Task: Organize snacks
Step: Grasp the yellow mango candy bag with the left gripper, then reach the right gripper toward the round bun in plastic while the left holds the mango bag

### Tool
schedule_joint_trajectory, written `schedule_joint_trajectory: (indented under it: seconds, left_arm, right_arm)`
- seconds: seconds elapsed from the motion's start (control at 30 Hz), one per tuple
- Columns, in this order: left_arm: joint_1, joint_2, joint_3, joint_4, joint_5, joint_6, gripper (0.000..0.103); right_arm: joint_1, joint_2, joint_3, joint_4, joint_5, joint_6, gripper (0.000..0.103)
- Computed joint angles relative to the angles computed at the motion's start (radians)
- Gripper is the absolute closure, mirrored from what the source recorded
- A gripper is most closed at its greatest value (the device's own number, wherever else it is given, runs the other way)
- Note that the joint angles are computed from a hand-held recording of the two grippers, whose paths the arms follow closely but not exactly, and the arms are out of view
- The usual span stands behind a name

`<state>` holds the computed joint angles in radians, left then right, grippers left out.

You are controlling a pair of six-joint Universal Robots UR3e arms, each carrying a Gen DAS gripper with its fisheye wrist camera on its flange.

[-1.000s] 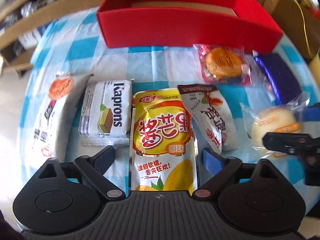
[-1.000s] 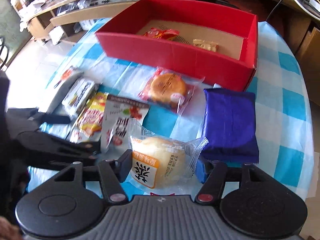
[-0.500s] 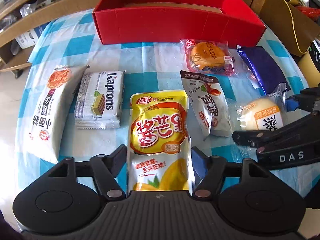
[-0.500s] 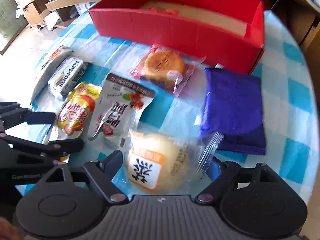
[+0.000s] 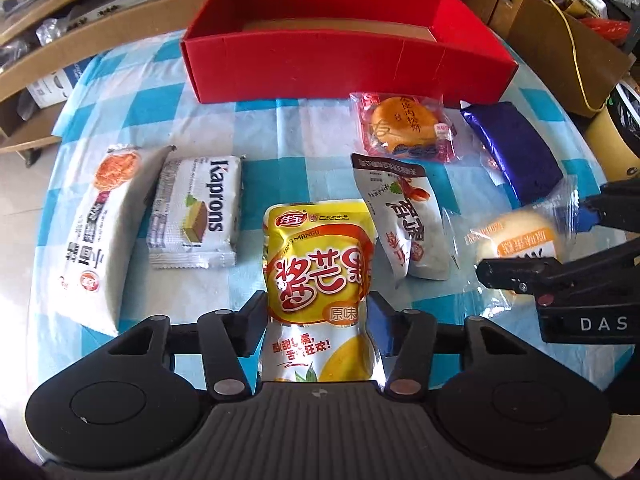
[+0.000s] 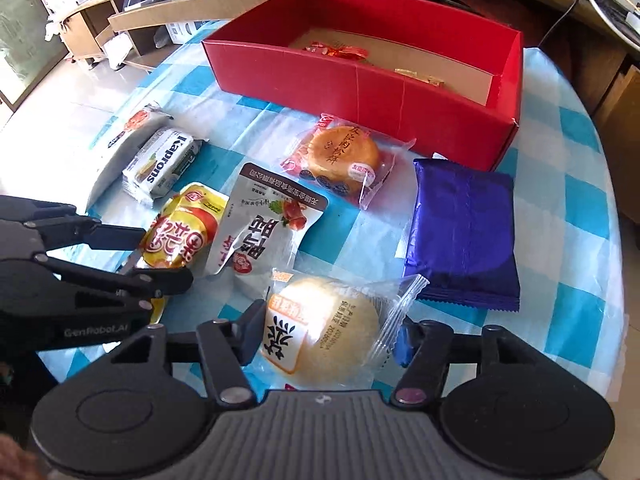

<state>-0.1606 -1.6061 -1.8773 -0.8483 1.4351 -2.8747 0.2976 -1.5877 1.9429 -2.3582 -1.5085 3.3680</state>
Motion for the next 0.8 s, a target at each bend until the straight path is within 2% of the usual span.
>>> schedule_joint_trajectory:
  seconds: [0.23, 0.37, 0.47, 0.63, 0.73, 0.8]
  left_arm:
    - [0.042, 0.063, -0.005, -0.021, -0.068, -0.008, 0.044]
    - [0.051, 0.086, -0.008, -0.033, -0.095, -0.011, 0.044]
    - [0.045, 0.081, -0.001, -0.032, -0.099, -0.012, 0.044]
    - [0.042, 0.07, 0.007, -0.044, -0.104, -0.008, 0.044]
    - [0.047, 0.07, 0.009, -0.05, -0.113, -0.002, 0.043]
    - [0.051, 0.07, 0.011, -0.054, -0.117, 0.001, 0.043]
  right_arm:
    - [-0.03, -0.091, 0.044, 0.001, 0.039, 0.014, 0.035]
    - [-0.07, -0.143, 0.063, 0.007, 0.072, 0.019, 0.047]
    - [-0.083, -0.135, 0.058, 0.015, 0.067, 0.018, 0.048]
    - [-0.11, -0.117, 0.071, 0.021, 0.089, 0.015, 0.039]
    - [-0.119, -0.108, 0.078, 0.03, 0.1, 0.011, 0.028]
    - [-0.113, -0.08, 0.057, 0.066, 0.108, 0.012, 0.01]
